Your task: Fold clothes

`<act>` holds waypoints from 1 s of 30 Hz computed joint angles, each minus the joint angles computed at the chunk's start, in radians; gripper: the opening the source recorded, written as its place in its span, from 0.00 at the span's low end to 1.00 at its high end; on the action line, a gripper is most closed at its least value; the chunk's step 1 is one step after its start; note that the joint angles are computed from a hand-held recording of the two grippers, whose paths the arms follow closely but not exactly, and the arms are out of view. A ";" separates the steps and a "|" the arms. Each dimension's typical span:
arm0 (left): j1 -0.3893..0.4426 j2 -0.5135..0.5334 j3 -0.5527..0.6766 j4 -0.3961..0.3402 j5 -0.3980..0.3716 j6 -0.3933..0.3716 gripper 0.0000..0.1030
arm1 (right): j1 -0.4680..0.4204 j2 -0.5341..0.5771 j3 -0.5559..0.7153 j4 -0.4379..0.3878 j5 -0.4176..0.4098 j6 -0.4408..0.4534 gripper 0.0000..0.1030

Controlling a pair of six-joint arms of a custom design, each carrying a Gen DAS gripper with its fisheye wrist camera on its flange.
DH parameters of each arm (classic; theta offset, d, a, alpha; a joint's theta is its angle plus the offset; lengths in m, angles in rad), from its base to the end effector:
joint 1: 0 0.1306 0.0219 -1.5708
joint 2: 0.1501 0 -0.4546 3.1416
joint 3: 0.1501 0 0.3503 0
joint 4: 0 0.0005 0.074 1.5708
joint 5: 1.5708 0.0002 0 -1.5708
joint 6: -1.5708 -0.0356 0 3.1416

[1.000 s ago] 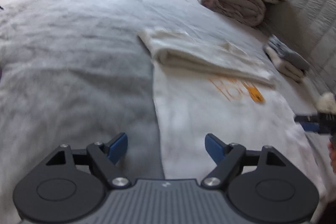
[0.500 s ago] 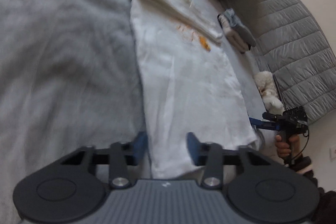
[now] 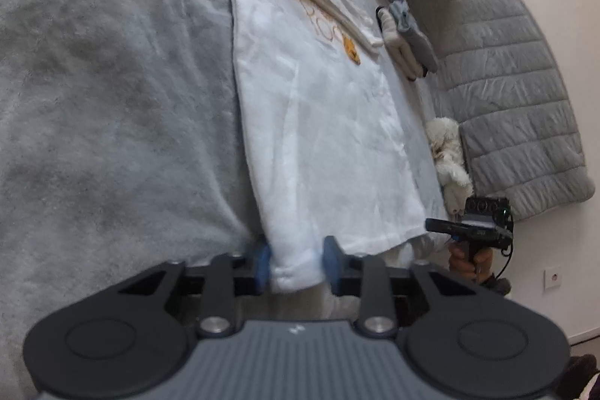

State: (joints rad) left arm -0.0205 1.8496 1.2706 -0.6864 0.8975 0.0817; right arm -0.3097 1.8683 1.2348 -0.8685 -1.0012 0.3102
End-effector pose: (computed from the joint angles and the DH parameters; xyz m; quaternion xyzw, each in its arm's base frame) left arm 0.5322 -0.0393 0.2605 0.0387 0.8921 -0.4352 0.1150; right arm 0.4920 -0.1265 0.2401 -0.0167 0.8768 0.4476 0.1750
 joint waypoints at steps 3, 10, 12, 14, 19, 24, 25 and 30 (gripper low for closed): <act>0.011 -0.011 -0.009 0.024 0.023 0.024 0.15 | 0.002 0.011 0.015 -0.038 0.018 0.010 0.16; 0.024 -0.044 -0.058 0.207 0.115 0.118 0.14 | -0.021 -0.028 -0.017 0.125 -0.120 -0.104 0.14; 0.027 -0.052 -0.085 0.346 0.148 0.217 0.14 | -0.022 -0.039 -0.032 0.238 -0.134 -0.213 0.14; 0.029 -0.054 -0.110 0.510 0.154 0.353 0.14 | -0.015 -0.048 -0.048 0.374 -0.129 -0.343 0.14; 0.006 -0.038 -0.131 0.785 -0.017 0.628 0.13 | 0.018 -0.038 -0.075 0.733 -0.035 -0.742 0.13; -0.022 0.026 -0.069 0.815 -0.178 0.745 0.13 | 0.043 0.013 -0.047 0.900 0.097 -0.986 0.12; -0.027 0.040 -0.051 0.808 -0.206 0.758 0.13 | 0.052 0.024 -0.034 0.899 0.128 -0.998 0.12; -0.048 0.100 0.024 0.838 -0.286 0.860 0.13 | 0.089 0.081 0.026 0.910 0.238 -1.078 0.12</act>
